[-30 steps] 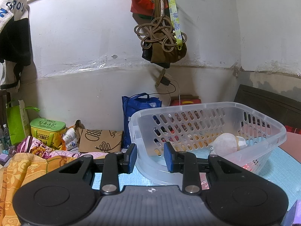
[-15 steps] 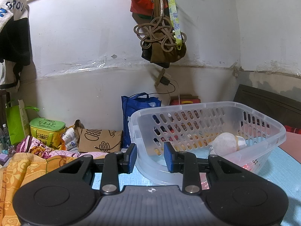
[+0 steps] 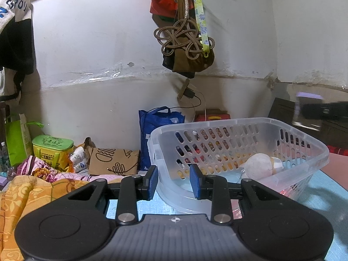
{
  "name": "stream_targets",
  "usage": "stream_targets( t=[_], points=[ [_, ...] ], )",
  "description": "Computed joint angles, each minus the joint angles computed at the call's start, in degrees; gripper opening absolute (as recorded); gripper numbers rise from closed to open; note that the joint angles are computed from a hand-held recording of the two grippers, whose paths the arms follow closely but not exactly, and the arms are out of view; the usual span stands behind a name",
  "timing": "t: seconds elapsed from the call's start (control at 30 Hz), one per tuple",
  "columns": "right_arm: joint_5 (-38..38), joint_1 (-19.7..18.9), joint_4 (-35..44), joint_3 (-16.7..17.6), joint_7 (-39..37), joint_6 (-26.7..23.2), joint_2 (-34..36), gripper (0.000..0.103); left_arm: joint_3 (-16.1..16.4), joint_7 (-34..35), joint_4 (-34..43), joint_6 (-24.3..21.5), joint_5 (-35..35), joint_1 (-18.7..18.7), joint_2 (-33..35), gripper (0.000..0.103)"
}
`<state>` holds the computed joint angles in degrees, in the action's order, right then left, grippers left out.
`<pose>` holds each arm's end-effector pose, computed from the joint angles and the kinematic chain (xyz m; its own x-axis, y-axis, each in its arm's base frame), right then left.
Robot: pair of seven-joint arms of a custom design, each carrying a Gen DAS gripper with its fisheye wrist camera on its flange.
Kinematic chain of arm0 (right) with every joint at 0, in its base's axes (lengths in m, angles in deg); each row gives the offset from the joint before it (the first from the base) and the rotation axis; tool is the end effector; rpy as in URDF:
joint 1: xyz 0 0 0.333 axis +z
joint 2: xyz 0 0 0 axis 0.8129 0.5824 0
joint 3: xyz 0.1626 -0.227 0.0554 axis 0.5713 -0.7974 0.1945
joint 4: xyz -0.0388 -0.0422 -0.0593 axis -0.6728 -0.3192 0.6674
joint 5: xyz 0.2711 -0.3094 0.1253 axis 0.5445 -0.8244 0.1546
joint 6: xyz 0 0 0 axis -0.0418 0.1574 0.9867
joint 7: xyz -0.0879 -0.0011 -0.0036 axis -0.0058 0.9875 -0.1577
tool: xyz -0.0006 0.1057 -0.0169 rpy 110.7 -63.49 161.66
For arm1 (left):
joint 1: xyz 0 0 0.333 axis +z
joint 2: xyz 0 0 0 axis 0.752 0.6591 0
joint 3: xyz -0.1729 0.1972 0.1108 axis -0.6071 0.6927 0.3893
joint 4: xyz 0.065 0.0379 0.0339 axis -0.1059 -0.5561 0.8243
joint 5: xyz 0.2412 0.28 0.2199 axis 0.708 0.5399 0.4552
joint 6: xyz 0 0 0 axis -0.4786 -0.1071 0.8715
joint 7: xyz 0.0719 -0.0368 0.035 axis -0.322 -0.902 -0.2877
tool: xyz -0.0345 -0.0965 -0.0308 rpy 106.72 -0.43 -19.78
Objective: Organize objects
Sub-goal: 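Lower the purple box into the basket and open the right gripper, then grasp the blue-white plush keychain toy with the right gripper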
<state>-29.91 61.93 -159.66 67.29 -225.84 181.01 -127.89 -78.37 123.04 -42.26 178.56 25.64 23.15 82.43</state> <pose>0.3378 0.1990 0.4070 -0.2919 -0.9564 0.0112 -0.2633 0.0690 -0.9623 0.4852 -0.3794 0.3613 -0.5951 -0.8035 0.0138 -0.2803 0.1915 -0.9406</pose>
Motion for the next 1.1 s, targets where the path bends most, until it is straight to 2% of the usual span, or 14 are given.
stream_targets(
  t=[0.1,0.13,0.17,0.2,0.23,0.27,0.33,0.47,0.6,0.73,0.8,0.9,1.0,1.1],
  points=[
    [-4.20,-0.31,1.46,-1.13,2.26,0.39,2.96,0.054,-0.09,-0.23,-0.06,0.10,0.24,0.12,-0.01,0.036],
    [-4.15,0.18,1.56,-1.72,2.10,-0.54,3.53,0.058,-0.06,-0.13,-0.11,0.10,0.13,0.04,-0.07,0.036],
    [-4.12,0.54,1.86,-1.96,1.89,-1.78,4.38,0.080,-0.09,-0.32,0.03,-0.02,0.47,0.25,0.02,0.036],
    [-3.12,1.18,2.23,-2.19,0.51,-3.39,5.45,0.095,-0.09,-0.36,0.08,-0.05,0.56,0.28,0.06,0.036],
    [-1.59,1.98,2.27,-1.71,-0.54,-6.26,5.98,0.103,-0.10,-0.40,0.09,-0.06,0.55,0.26,0.06,0.036],
    [-0.65,2.75,2.14,0.32,0.16,-10.86,6.29,0.103,-0.09,-0.38,0.07,-0.07,0.52,0.22,0.03,0.036],
    [0.24,5.20,0.85,2.03,1.43,-16.49,5.58,0.103,-0.16,-0.65,0.01,-0.05,0.81,0.37,0.02,0.036],
    [5.39,12.15,-3.03,1.83,3.50,-21.57,2.17,0.103,-0.13,-0.89,0.00,-0.06,1.12,0.50,0.03,0.036],
    [10.96,19.42,-6.29,5.34,8.94,-26.17,0.09,0.103,-0.10,-1.06,-0.03,-0.04,1.38,0.61,0.05,0.036],
    [15.99,23.15,-4.55,10.95,24.53,-32.37,8.11,0.103,0.12,-0.37,0.12,0.13,0.54,0.18,0.21,0.036],
    [17.58,24.26,-2.34,11.84,28.04,-34.20,14.21,0.103,0.07,-0.37,0.10,0.15,0.61,0.25,0.21,0.036],
    [18.69,25.55,1.62,14.94,33.13,-41.84,21.40,0.103,0.04,-0.30,0.31,0.17,0.66,0.29,0.42,0.036],
    [16.63,27.45,3.45,15.00,35.20,-44.09,24.08,0.103,0.04,-0.33,0.19,0.42,0.51,0.26,0.44,0.036],
    [11.57,27.70,5.94,12.61,34.57,-41.63,28.17,0.103,0.07,-0.03,0.10,0.46,0.21,0.12,0.35,0.036]
  ],
)
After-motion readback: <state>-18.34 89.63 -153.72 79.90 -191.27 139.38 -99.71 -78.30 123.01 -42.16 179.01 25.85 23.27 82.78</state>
